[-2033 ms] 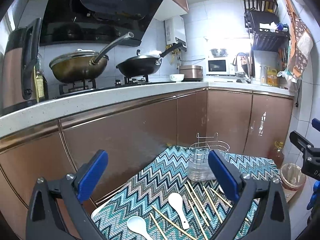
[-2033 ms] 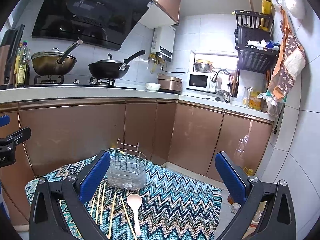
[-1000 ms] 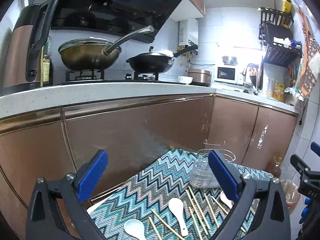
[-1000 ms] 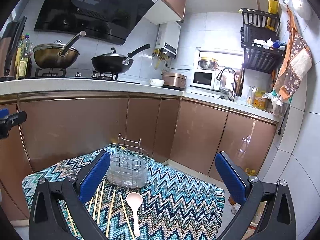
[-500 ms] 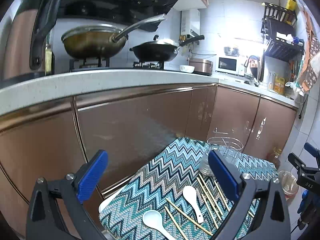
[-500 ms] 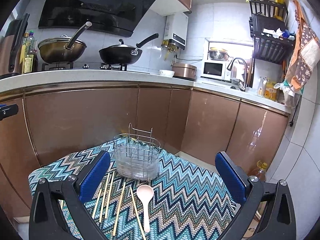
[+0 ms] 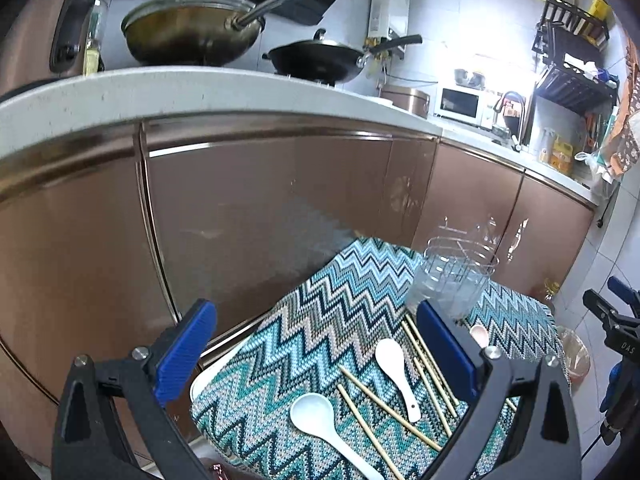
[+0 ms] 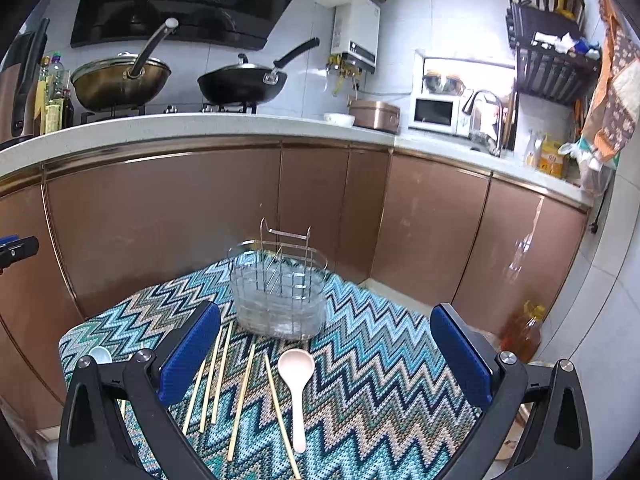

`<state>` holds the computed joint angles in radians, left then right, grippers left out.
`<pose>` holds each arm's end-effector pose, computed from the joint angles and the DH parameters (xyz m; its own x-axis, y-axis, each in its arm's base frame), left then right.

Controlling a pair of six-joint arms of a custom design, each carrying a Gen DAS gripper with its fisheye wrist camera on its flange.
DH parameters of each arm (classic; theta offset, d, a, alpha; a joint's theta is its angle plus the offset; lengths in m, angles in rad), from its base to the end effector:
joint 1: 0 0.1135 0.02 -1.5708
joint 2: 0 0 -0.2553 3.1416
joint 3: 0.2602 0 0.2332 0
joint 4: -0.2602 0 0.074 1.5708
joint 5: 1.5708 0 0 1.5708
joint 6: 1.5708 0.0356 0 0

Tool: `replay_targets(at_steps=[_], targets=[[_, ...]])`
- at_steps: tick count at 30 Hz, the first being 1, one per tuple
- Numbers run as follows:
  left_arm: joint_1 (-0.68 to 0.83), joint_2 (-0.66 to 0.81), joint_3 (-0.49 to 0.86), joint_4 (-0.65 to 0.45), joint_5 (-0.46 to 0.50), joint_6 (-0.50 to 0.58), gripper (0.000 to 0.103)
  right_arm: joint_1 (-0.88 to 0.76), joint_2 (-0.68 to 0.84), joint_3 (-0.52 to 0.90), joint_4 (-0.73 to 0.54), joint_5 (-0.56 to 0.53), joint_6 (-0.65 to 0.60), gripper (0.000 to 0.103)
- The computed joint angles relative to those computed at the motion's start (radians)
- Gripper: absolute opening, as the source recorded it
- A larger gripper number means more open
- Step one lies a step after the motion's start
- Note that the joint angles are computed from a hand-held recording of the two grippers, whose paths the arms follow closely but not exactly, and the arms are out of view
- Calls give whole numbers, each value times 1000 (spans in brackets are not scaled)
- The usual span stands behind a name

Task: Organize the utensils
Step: 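Lower both tools toward the chopsticks and spoons on the zigzag cloth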

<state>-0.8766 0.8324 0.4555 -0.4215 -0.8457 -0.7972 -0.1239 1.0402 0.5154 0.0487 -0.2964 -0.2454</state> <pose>0.1151 -0.0966 0.2052 -0.4458 -0.2061 -0.8711 -0.2051 0.9708 -0.1247 0.2116 -0.0159 0.2232 -0.4073 -0.1834 -0.8947 -0.2457 0.9655 -0.0861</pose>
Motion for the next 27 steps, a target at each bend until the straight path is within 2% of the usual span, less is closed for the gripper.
replay_targets(at_steps=[6,11,17,27], targets=[[116,-24,-62,64,138,32,100,6,91,29,-8,-20,-8,102],[198,-13,-107,126,239,53,100,-1,197,67,-16,-22,-14,87],[278,64,-137,200,323,100,100,-2,321,110,-30,-17,-27,75],[444,134,-187,309,524,145,97,-25,510,213,-107,-92,-30,61]])
